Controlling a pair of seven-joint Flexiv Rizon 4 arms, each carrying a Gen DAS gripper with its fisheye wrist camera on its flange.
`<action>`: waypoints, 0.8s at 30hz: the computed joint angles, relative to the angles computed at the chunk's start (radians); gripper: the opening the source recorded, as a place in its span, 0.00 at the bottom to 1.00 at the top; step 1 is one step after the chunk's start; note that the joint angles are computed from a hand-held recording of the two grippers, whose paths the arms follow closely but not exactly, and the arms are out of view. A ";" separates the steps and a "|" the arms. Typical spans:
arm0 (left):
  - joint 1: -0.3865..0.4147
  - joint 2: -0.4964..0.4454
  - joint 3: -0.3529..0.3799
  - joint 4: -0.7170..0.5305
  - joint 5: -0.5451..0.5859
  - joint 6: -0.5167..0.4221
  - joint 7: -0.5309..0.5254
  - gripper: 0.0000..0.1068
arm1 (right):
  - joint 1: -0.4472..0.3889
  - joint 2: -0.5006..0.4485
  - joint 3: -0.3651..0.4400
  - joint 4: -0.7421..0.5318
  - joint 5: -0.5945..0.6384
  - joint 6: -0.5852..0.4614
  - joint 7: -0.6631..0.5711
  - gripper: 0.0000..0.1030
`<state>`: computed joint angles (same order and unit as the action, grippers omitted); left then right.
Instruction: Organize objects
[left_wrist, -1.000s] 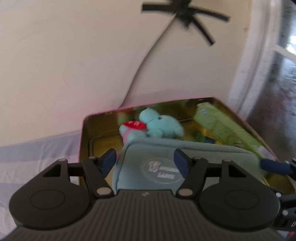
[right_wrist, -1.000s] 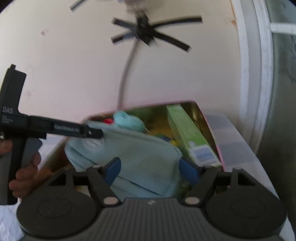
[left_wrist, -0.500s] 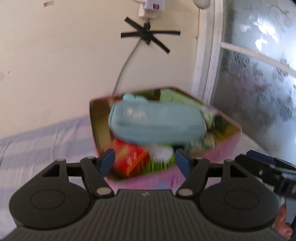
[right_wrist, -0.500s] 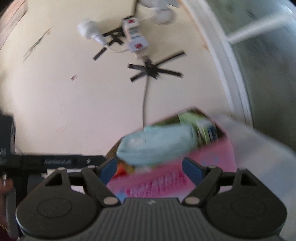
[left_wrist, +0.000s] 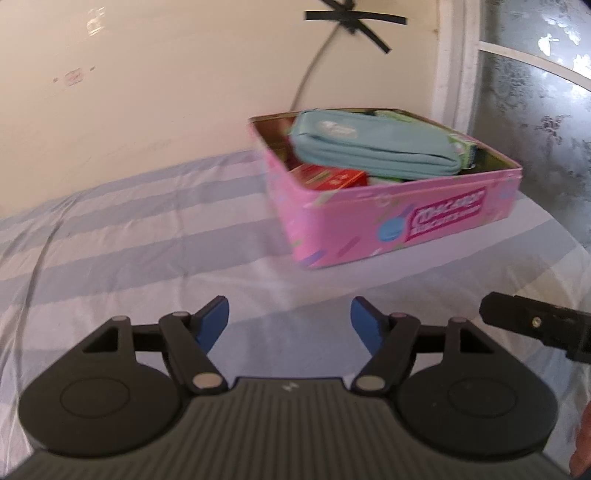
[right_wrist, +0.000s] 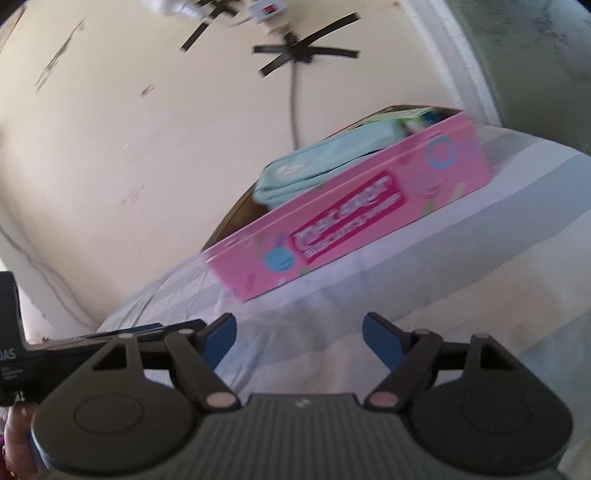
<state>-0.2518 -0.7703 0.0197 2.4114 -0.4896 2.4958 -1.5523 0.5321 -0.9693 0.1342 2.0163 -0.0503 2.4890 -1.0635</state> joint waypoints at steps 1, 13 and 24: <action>0.002 -0.001 0.002 0.007 -0.001 0.006 -0.007 0.70 | 0.007 0.003 -0.003 0.005 -0.002 -0.003 -0.009 0.77; 0.041 -0.045 0.028 0.081 -0.040 0.111 -0.079 0.71 | 0.109 0.034 -0.022 -0.004 0.028 -0.104 -0.105 0.77; 0.117 -0.090 0.050 0.109 -0.020 0.196 -0.134 0.80 | 0.176 0.043 -0.032 -0.047 0.056 -0.196 -0.165 0.77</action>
<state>-0.1348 -0.8606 0.0701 2.5199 -0.5091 2.6919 -1.6865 0.7078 -0.9259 0.1022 1.9693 0.0059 2.2930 -1.2286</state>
